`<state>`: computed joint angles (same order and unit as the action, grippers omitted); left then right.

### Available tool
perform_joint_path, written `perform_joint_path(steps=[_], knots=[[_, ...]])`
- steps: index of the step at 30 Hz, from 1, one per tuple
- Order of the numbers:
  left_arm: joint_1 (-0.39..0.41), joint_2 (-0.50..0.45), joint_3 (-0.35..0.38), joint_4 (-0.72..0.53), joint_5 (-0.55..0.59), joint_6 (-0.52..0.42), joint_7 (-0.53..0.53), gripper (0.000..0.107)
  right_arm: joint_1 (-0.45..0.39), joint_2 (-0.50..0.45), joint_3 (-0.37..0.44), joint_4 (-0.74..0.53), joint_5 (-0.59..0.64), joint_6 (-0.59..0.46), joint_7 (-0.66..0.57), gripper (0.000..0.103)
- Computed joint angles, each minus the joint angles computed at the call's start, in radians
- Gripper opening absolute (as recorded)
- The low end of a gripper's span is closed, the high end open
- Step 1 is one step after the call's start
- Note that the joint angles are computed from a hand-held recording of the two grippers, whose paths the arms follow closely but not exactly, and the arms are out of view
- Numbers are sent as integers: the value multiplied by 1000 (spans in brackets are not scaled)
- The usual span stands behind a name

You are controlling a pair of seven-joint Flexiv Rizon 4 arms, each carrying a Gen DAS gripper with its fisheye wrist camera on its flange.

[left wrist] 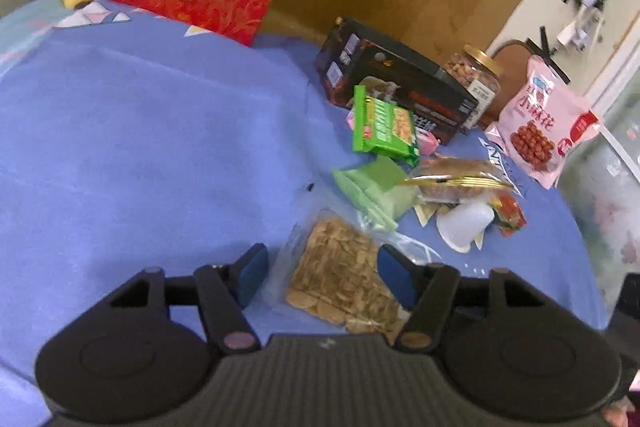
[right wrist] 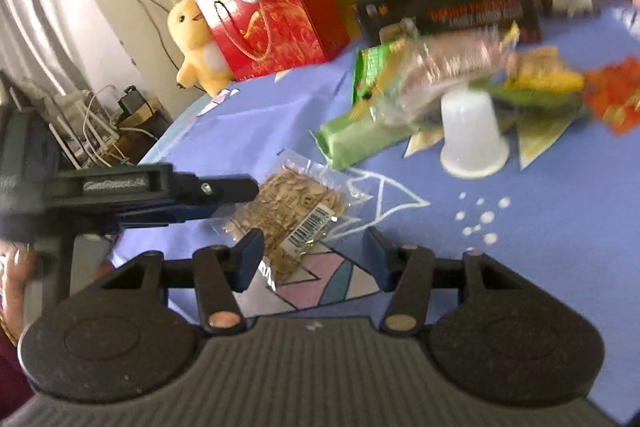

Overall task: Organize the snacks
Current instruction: 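Move the left gripper toward the clear sunflower-seed packet, then close the left gripper on the clear sunflower-seed packet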

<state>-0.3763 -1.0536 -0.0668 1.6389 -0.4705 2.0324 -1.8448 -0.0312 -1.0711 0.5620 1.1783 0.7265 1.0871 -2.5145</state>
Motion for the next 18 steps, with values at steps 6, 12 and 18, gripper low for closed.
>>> perform_joint_path(steps=[6,12,18], knots=[[-5,-39,-55,-43,29,34,-37,50,-43,13,13,23,37,11,-6,57],[11,-86,-133,-121,139,13,-65,47,-172,17,28,43,125,-72,-7,57],[-59,-122,-107,-231,142,-68,-22,47,-267,32,1,54,249,-165,-1,49]])
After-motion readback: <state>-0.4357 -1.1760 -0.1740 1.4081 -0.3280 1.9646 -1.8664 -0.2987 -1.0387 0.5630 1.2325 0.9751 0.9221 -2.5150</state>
